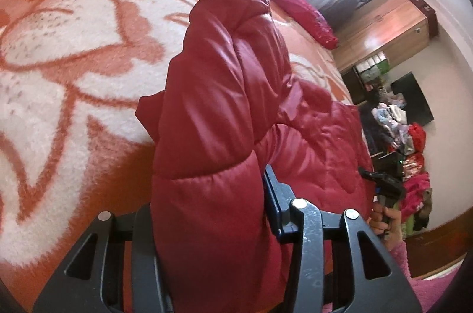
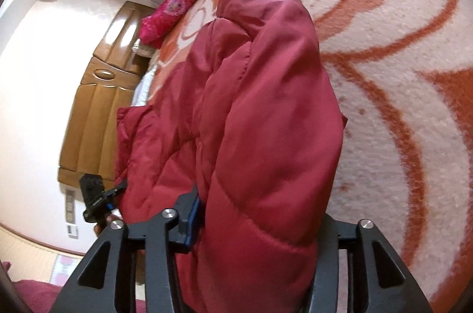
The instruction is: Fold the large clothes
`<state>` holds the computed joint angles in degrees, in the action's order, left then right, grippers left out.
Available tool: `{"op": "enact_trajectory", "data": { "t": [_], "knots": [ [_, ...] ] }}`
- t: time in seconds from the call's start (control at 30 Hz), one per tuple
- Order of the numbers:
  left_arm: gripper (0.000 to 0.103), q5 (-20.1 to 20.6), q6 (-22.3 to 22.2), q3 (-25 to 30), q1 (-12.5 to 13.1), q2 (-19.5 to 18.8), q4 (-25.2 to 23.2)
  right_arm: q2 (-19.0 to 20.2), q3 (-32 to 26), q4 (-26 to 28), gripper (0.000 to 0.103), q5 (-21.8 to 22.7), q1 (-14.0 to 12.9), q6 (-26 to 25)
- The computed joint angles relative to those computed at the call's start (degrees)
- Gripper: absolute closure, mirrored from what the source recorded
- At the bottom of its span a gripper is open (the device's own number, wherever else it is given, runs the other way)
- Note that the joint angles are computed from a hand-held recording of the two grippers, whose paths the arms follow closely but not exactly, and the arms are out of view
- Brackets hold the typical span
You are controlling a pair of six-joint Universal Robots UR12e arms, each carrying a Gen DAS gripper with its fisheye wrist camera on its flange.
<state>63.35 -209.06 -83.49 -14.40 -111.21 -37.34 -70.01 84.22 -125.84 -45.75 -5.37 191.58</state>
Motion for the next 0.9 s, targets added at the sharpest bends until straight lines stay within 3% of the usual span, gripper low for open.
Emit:
{"op": "enact_trajectory", "data": {
  "t": [0.2, 0.4, 0.63, 0.9],
  "knots": [
    [0.05, 5.28, 1.07, 0.44, -1.4, -0.41, -1.16, -0.38, 1.82, -3.63, 0.041, -2.87, 0.55, 2.19],
    [0.024, 13.93, -0.64, 0.74, -3.14, 0.04, -2.07, -1.28, 3.49, -6.34, 0.033, -4.9, 0.74, 4.23],
    [0.023, 26.33, 0.66, 2.32, -6.12, 0.66, -4.35, -2.42, 3.37, -6.68, 0.019, -12.79, 2.31, 4.61],
    [0.024, 31.47, 0.95, 2.37, -7.41, 1.51, -4.38, -3.89, 3.71, -9.48, 0.014, -23.74, 4.69, 5.05]
  ]
}}
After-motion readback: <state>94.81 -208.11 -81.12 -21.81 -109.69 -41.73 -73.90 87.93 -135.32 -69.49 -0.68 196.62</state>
